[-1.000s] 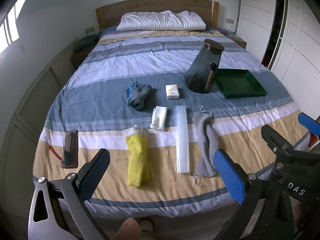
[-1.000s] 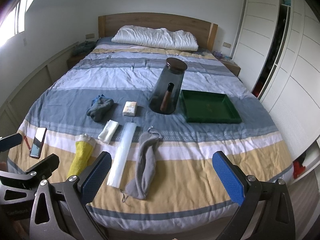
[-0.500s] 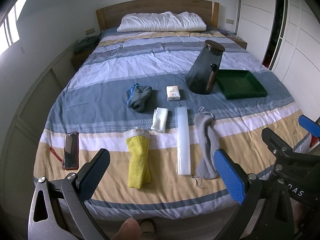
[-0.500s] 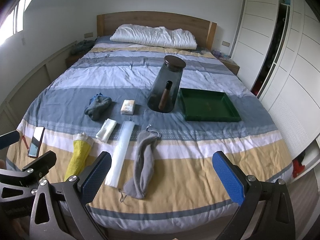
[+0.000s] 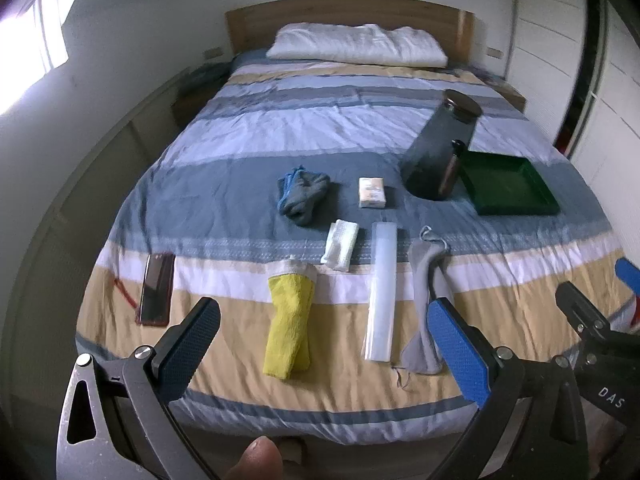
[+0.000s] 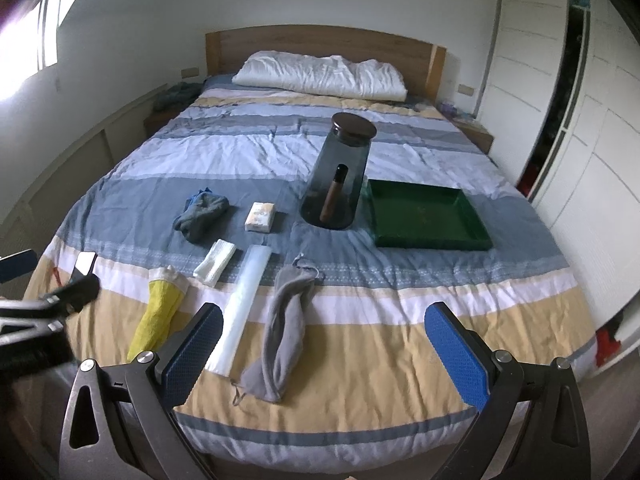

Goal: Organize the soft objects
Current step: 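Grasp the blue-edged grey cloth with the left tool while the right tool grasps the 'Face' tissue pack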

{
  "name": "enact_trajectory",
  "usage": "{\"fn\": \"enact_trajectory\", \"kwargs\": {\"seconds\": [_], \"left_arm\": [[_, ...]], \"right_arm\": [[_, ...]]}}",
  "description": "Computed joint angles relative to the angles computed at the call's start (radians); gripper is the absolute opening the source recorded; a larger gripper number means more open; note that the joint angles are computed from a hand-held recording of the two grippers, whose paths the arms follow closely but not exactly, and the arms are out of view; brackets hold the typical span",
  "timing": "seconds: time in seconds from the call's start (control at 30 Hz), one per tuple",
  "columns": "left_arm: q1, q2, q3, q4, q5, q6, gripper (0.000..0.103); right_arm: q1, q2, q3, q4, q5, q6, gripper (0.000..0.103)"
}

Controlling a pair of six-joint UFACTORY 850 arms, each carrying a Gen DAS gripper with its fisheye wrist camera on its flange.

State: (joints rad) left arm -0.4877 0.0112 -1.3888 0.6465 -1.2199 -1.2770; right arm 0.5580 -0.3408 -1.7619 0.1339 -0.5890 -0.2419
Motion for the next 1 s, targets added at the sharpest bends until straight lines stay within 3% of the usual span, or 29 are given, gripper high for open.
{"fn": "enact_trajectory", "kwargs": {"seconds": [0.13, 0.23, 0.43, 0.67, 0.83, 1.0], "left_arm": [[0.029, -0.008, 0.002, -0.047, -0.019, -0.035, 0.102], [0.074, 0.021, 0.061, -0.092, 0.031, -0.025, 0.102], [0.240, 0.060, 0.194, -0.165, 0.214, 0.195, 0.102], [0.371, 0.025, 0.278, -0.301, 0.362, 0.449, 0.102], [0.385, -0.051, 0.322, -0.309, 0.437, 0.430, 0.102], [0.389, -0.116, 0.340, -0.306, 0.446, 0.383, 0.102]], "right_arm": [[-0.035, -0.055, -0.062, 0.080, -0.042, -0.111, 0.103], [-0.036, -0.115, -0.116, 0.075, -0.076, -0.101, 0.103], [0.037, -0.283, -0.319, -0.168, -0.131, 0.198, 0.103], [0.121, -0.388, -0.367, -0.364, -0.149, 0.452, 0.103], [0.121, -0.515, -0.454, -0.356, -0.187, 0.465, 0.103], [0.104, -0.687, -0.630, -0.294, -0.243, 0.418, 0.103]]}}
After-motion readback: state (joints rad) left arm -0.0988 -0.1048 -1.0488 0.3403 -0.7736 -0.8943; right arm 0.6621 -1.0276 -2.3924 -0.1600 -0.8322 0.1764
